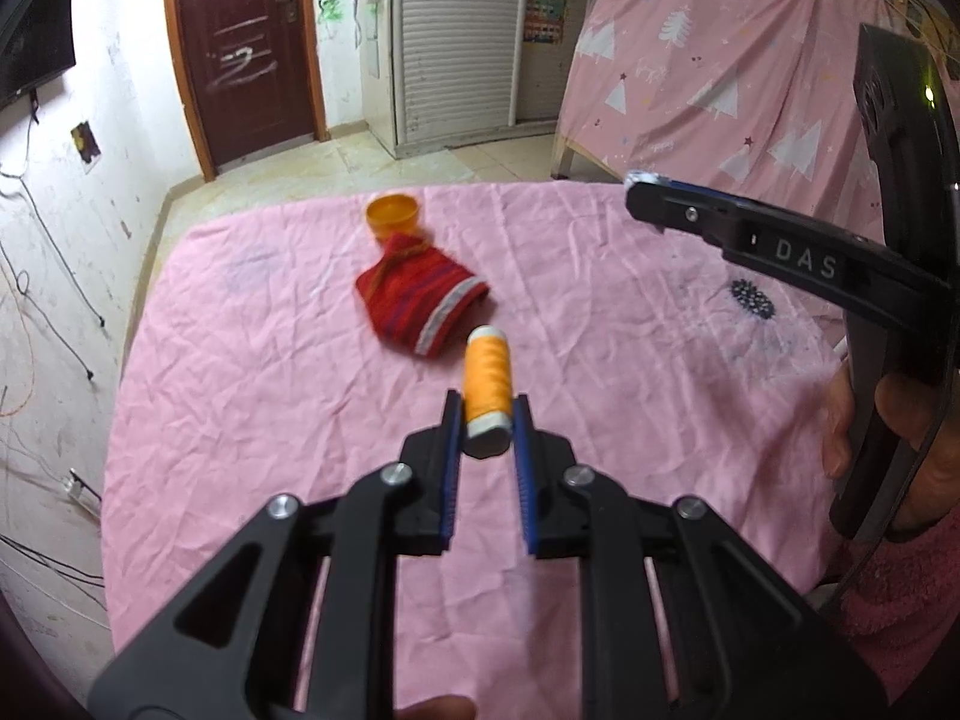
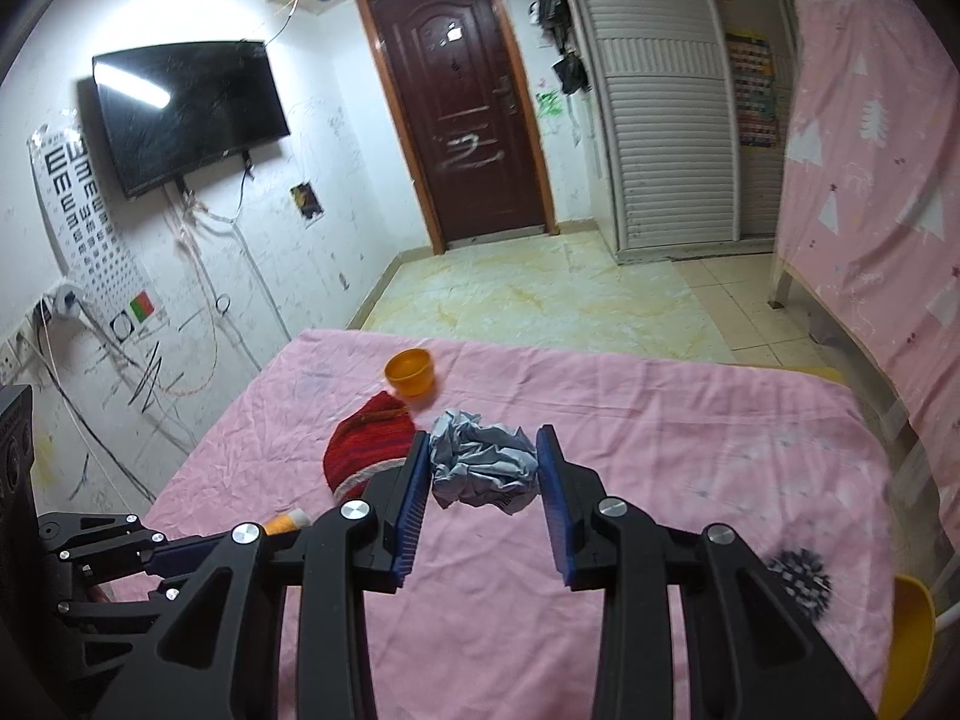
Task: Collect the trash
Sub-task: 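Lift both held items off the bed toward the yellow bucket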
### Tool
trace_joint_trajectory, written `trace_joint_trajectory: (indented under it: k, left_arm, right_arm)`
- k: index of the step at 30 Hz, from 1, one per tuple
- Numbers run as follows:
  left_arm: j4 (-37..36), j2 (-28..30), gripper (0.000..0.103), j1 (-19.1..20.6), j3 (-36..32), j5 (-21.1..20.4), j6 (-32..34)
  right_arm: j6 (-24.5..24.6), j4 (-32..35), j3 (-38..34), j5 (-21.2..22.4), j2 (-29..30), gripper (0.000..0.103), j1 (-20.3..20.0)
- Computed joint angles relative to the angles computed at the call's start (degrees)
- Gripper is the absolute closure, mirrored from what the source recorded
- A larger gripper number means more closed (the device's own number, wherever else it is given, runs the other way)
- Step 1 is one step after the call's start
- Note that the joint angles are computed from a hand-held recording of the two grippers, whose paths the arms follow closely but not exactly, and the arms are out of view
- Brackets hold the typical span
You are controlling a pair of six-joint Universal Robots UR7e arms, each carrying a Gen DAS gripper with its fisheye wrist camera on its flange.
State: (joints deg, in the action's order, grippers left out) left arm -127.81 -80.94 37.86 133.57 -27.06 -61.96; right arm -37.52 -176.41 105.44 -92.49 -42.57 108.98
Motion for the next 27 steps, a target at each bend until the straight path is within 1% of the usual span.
trace_joint_trajectory:
  k: [10,17,23,27]
  left_arm:
    - [0.77,5.44,0.088,-2.49,-3.52,0.93,0.28]
    - [-0.16,10.47,0.088,-3.83,-6.63,1.08,2.19]
    - [-3.63,15.67,0.088,-4.38,-10.15,0.79,6.63]
    - [-7.35,19.42,0.088,-4.48,-12.51,0.15,10.85]
  right_arm:
    - [1.35,-3.91,4.81,3.35,-7.02,0.075,-5.34]
    - [1.91,-5.85,7.59,5.95,-11.80,0.074,-9.71]
    - [2.12,-7.16,9.44,7.74,-15.76,0.074,-13.61]
    - [2.31,-7.81,10.22,8.74,-18.31,0.074,-16.32]
